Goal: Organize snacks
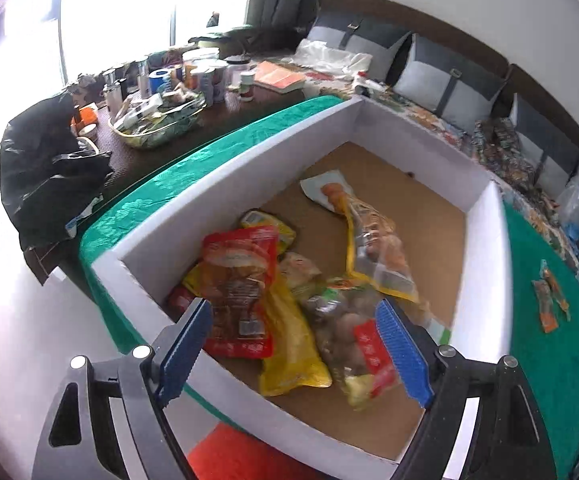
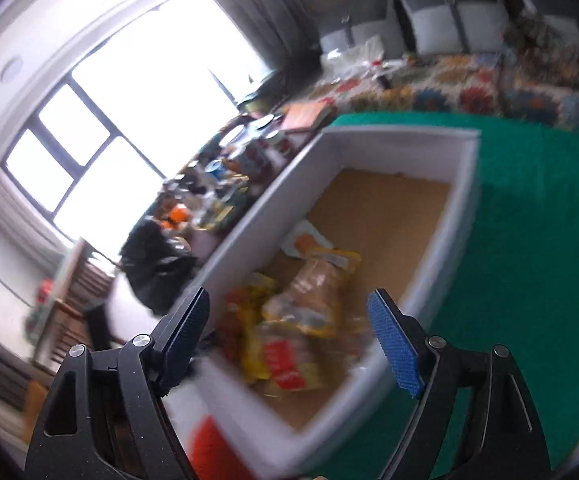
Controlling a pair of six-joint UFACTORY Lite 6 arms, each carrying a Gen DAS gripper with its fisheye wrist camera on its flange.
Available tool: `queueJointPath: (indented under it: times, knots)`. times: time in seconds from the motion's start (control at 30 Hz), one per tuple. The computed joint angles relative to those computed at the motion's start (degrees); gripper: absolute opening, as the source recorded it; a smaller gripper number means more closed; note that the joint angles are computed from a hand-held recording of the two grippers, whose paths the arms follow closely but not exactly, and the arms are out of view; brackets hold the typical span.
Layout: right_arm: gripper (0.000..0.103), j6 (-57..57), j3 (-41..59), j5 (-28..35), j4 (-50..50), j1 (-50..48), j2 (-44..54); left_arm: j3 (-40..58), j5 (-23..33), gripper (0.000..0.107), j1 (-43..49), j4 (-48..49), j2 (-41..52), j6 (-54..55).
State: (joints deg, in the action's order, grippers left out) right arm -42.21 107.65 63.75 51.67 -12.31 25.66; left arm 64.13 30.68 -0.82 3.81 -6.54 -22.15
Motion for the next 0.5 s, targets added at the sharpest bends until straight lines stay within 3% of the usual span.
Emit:
queueJointPath:
  times: [0.13,0.3,0.4,0.5]
  knots:
    - [0.084,-14.97,-15.32,-11.78,-5.75,-7.61,-5.34,1.87,-0.22,0.086,-9.22,1.92,-1.4,-4.72]
    - [0.084,-30.95,-27.9,-27.54,-10.35,-23.47,-2.19,8.97,-1.45,0.1,-26.63,6.47,1.99,-11.55]
    - [0.084,-38.55,-25.27,-28.82,-6.5,-36.09,3.44,17.44,-1.38,0.103,-37.93,13.29,11.07,-17.89]
    - [0.084,-39.6,-18.76,-28.15,-4.51,-44.76,10.07,26.69,-0.96,0.103,-44.01,12.81,23.8,-17.52]
